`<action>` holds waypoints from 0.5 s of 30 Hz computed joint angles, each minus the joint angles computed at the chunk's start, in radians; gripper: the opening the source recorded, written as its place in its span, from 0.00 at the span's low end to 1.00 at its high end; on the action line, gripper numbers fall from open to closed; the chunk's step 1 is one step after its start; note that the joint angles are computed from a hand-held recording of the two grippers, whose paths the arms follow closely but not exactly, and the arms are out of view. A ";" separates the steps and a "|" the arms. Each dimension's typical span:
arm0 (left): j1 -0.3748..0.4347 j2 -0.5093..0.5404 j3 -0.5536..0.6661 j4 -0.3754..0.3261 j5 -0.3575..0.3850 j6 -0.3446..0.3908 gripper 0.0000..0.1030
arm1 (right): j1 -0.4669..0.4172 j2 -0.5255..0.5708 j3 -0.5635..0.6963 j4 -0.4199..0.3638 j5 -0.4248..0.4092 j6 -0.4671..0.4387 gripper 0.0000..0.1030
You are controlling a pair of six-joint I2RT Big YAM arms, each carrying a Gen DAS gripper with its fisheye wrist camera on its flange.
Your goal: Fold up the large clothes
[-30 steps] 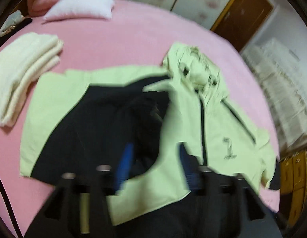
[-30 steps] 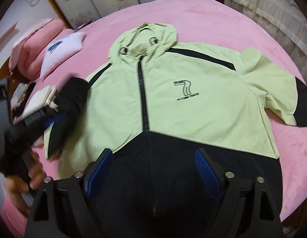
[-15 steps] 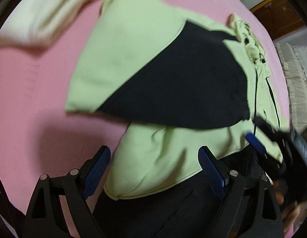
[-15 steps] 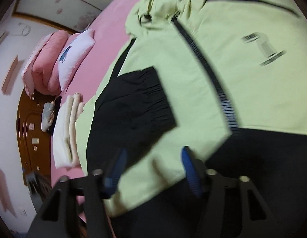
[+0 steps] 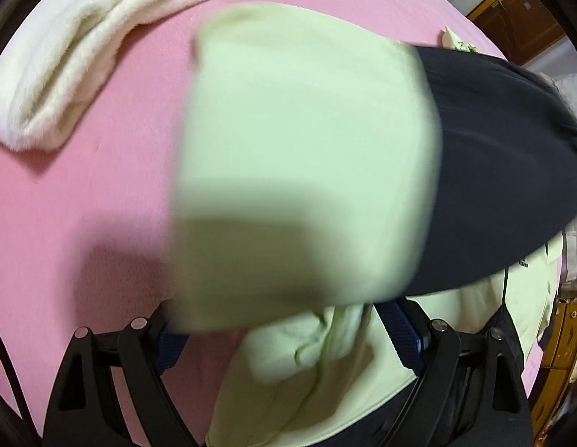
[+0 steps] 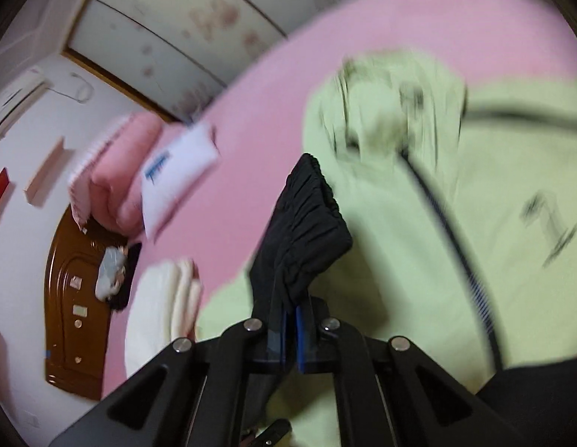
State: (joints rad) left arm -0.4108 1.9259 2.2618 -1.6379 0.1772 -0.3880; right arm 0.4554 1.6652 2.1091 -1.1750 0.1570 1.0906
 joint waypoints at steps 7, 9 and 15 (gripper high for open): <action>0.019 -0.068 -0.088 0.059 -0.068 -0.018 0.85 | -0.032 -0.067 0.030 -0.246 0.162 -0.076 0.03; 0.026 -0.092 -0.117 0.070 -0.109 -0.034 0.84 | -0.046 -0.102 -0.036 -0.303 0.135 -0.024 0.03; 0.064 -0.152 -0.186 0.073 -0.071 0.004 0.84 | -0.056 -0.188 -0.257 -0.433 0.101 0.127 0.03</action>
